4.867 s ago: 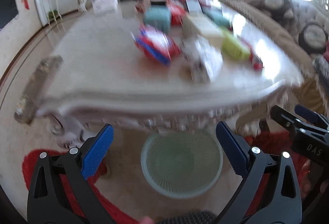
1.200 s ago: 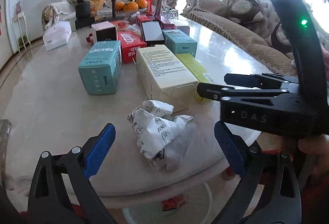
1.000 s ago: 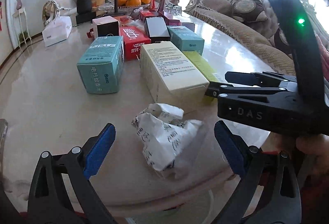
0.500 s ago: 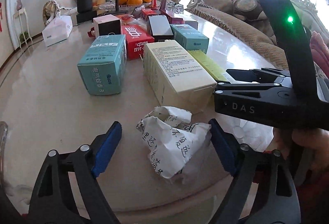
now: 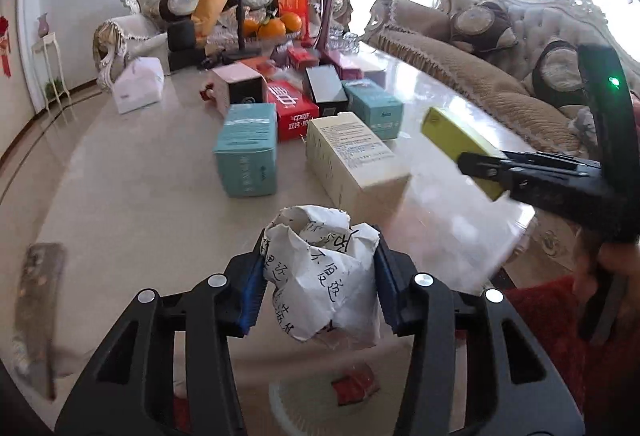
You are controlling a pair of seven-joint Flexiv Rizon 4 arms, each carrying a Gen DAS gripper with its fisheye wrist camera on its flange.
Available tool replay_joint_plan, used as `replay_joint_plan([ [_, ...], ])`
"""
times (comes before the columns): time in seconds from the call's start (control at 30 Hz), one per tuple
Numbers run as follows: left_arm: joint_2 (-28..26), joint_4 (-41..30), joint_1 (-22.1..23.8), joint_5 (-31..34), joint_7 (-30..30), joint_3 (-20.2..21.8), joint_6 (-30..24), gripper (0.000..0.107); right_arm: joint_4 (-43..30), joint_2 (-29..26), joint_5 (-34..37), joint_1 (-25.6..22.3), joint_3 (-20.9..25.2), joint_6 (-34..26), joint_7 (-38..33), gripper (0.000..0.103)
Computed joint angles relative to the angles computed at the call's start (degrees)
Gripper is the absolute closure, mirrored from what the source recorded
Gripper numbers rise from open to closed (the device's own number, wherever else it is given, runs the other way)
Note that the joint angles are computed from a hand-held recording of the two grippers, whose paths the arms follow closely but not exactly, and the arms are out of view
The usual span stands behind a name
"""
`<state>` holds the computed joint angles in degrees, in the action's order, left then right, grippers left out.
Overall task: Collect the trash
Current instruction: 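Grasp the crumpled white paper bag with the left tool while the right tool grasps the green box, then lower both tools over the wastebasket and open them to drop bag and box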
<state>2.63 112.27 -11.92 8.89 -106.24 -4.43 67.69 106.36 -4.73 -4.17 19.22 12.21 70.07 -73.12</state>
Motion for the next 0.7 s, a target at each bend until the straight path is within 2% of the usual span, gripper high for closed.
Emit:
replay_joint_plan([
  [0.1,6.29,6.68,-2.18,-6.17,6.47,1.33,0.59,0.06,2.65,6.47,12.56,-1.06,2.01,-2.94,-9.18,0.075],
  [0.2,10.84,13.03,-4.88,-12.98,11.9,2.4,-1.93,0.06,6.97,14.56,22.25,1.09,1.3,-9.98,-15.42,0.075],
  [0.27,11.88,16.7,-6.18,-16.95,13.92,2.54,-4.43,0.06,9.09,18.16,26.49,3.28,0.14,-15.5,-17.3,0.075],
  [0.33,10.41,19.2,-6.55,-20.04,14.16,2.07,-6.46,0.06,11.19,19.37,27.22,4.37,0.26,-19.89,-15.62,0.075],
  [0.43,5.84,20.24,-6.46,-22.47,15.0,0.8,-6.39,0.06,13.42,16.16,26.88,5.28,0.93,-22.55,-11.14,0.075],
  [0.53,2.07,19.34,-5.66,-19.68,13.78,-0.73,-5.78,0.06,13.91,10.2,24.37,5.85,1.84,-20.71,-7.73,0.075],
  [0.7,-3.1,19.74,-5.87,-22.7,13.73,-0.97,-2.52,0.059,12.33,3.93,22.82,6.24,2.68,-18.6,-6.88,0.075],
])
